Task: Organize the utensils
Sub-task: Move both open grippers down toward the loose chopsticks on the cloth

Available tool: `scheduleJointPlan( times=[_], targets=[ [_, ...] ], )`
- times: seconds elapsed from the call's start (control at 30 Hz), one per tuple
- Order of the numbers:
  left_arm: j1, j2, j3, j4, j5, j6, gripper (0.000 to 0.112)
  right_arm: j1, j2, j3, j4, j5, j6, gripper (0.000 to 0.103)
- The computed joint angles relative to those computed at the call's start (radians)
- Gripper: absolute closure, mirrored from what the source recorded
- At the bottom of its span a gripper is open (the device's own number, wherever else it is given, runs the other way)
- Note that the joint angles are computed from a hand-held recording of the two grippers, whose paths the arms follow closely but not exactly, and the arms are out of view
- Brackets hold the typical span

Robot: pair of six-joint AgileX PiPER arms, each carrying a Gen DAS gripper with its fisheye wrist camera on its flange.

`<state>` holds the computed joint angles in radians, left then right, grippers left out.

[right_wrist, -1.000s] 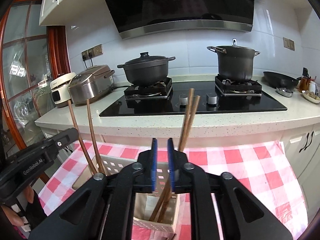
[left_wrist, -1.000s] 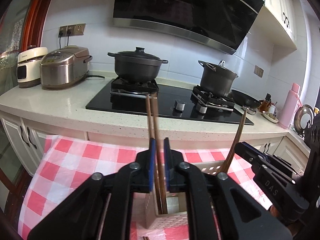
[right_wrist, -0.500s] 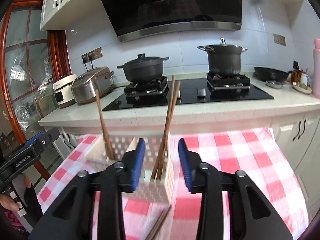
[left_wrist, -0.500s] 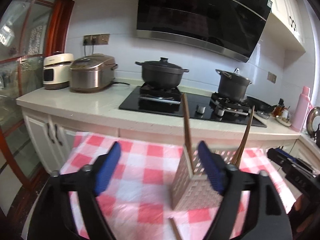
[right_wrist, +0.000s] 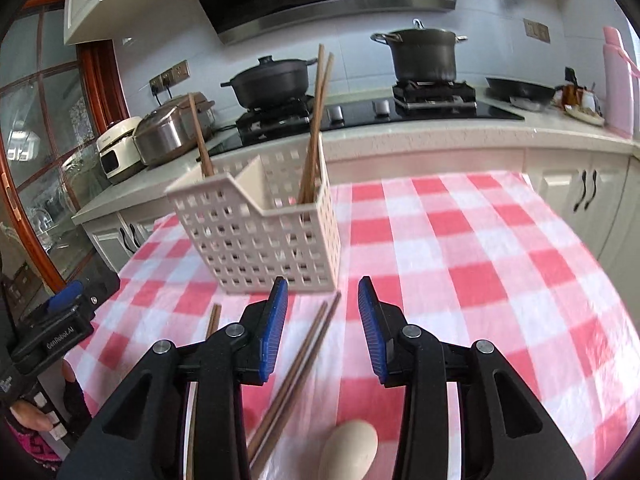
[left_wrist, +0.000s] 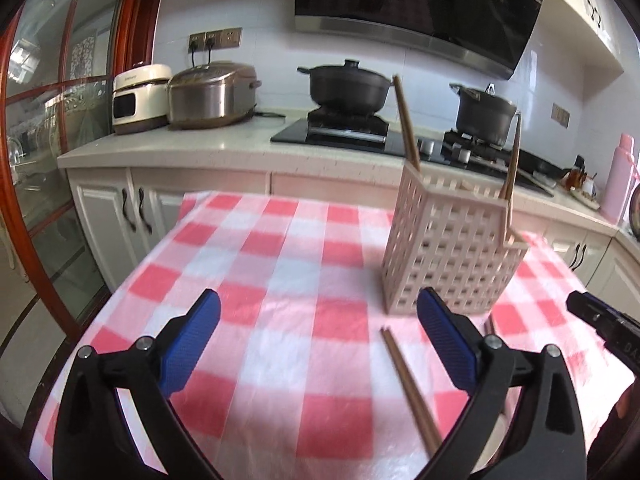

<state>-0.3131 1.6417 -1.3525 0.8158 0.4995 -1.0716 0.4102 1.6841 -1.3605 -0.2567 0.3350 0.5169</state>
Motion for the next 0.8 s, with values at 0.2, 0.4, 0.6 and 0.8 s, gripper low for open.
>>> scheduleJointPlan(
  times=[0.2, 0.4, 0.6, 0.8],
  targets=[
    [-0.013, -0.02, 0.086, -0.014, 0.009, -0.003, 0.017, 0.026, 0.008, 0.026, -0.072, 0.043, 0.072, 0.061],
    [-0.015, -0.008, 0.091, -0.097, 0.038, 0.081, 0.017, 0.044, 0.073, -0.053, -0.038, 0.168, 0.02, 0.061],
    [-0.009, 0.009, 0.064, -0.163, 0.054, 0.143, 0.017, 0.061, 0.139, -0.145, -0.025, 0.278, 0.008, 0.067],
    [-0.018, 0.03, 0.038, -0.183, 0.065, 0.189, 0.017, 0.073, 0.198, -0.238, 0.0, 0.358, 0.004, 0.073]
  ],
)
